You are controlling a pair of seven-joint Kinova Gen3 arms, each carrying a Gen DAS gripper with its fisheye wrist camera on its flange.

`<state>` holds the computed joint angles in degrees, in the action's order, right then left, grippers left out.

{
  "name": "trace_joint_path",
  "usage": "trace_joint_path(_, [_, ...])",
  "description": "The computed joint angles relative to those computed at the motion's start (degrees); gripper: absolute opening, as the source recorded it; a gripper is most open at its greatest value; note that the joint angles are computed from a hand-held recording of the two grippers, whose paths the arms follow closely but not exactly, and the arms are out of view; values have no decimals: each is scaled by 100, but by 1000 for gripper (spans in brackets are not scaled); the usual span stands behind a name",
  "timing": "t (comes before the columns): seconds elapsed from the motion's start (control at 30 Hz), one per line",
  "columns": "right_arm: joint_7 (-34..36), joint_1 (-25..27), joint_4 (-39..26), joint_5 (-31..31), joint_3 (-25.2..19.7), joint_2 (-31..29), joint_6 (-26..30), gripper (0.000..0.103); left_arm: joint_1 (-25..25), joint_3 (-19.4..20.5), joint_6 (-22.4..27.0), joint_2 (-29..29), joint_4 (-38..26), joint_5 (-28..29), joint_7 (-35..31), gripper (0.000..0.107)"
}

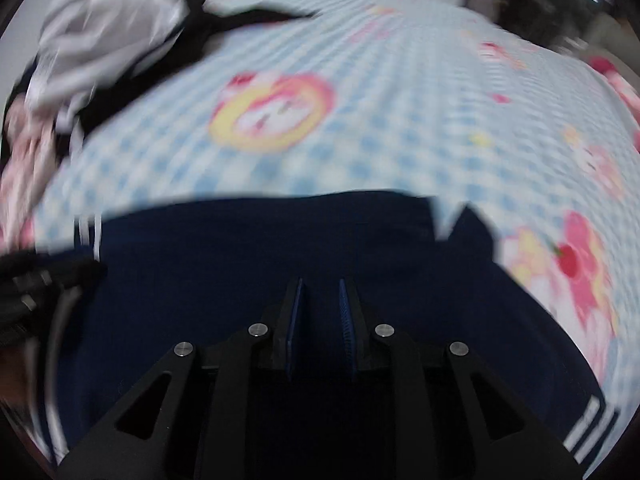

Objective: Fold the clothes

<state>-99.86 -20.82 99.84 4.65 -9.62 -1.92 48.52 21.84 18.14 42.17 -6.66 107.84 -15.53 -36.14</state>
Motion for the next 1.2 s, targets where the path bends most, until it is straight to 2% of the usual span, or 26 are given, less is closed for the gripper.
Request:
trace_joint_path(0.07, [182, -53, 77, -466, 264, -531, 117, 22, 146, 6, -136, -344, 87, 129, -203, 28])
trace_joint_path(0.13, [646, -8, 315, -836, 413, -1062, 146, 23, 173, 235, -86, -522, 65, 278, -239, 28])
trace_joint_path(0.2, [1021, 417, 631, -1252, 295, -1593, 326, 23, 193, 536, -101, -568, 86, 342, -94, 28])
trace_joint_path(0.27, [1152, 892, 947, -1616, 239, -2018, 541, 23, 287, 750, 24, -475, 46, 274, 99, 27])
trace_joint_path(0.33, [1107, 1045, 1310, -1789, 373, -2382, 717, 23, 439, 1082, 250, -181, -135, -129, 493, 23])
trace_joint_path(0.43, [990, 1349, 1781, -1709, 271, -2620, 739, 23, 480, 1511, 864, 319, -463, -494, 774, 22])
trace_joint_path(0.5, [1027, 1408, 1989, -1611, 288, -2764, 670, 23, 621, 1333, 986, 443, -439, -270, 871, 21])
trace_joint_path(0.57, [1040, 1566, 1997, -1467, 203, -2791, 739, 20, 739, 1085, 957, 334, -326, 57, 715, 21])
trace_joint_path(0.7, [793, 1778, 1861, -1151, 205, -2836, 1031, 21, 1082, 916, 1125, 104, -248, 7, 898, 21])
trace_joint_path(0.77, [865, 1711, 1908, -1173, 420, -2933, 1090, 21, 1167, 835, 894, -129, -86, -25, 1064, 21])
trace_joint_path(0.87, [1076, 1614, 1990, -1540, 957, -3197, 1130, 23, 1134, 908, 613, -329, -30, -176, 1143, 22])
trace_joint_path(0.93, [1020, 1764, 2029, -1525, 925, -3363, 1065, 25, 989, 1142, 714, -187, -173, -414, 1260, 22])
trace_joint_path(1.0, [731, 2070, 2002, -1145, 526, -3373, 1050, 26, 1121, 1057, 986, 138, -422, -346, 1097, 22])
trace_joint_path(1.07, [480, 2193, 1919, -769, 358, -3217, 1222, 26, 1279, 963, 1306, 454, -673, -300, 988, 22])
trace_joint_path(1.1, [464, 2183, 1884, -701, 433, -3146, 1312, 26, 1365, 940, 1389, 520, -743, -350, 1028, 22])
trace_joint_path(1.2, [752, 1942, 1664, -835, 1040, -3176, 1287, 27, 1563, 728, 1389, 549, -977, -407, 818, 22])
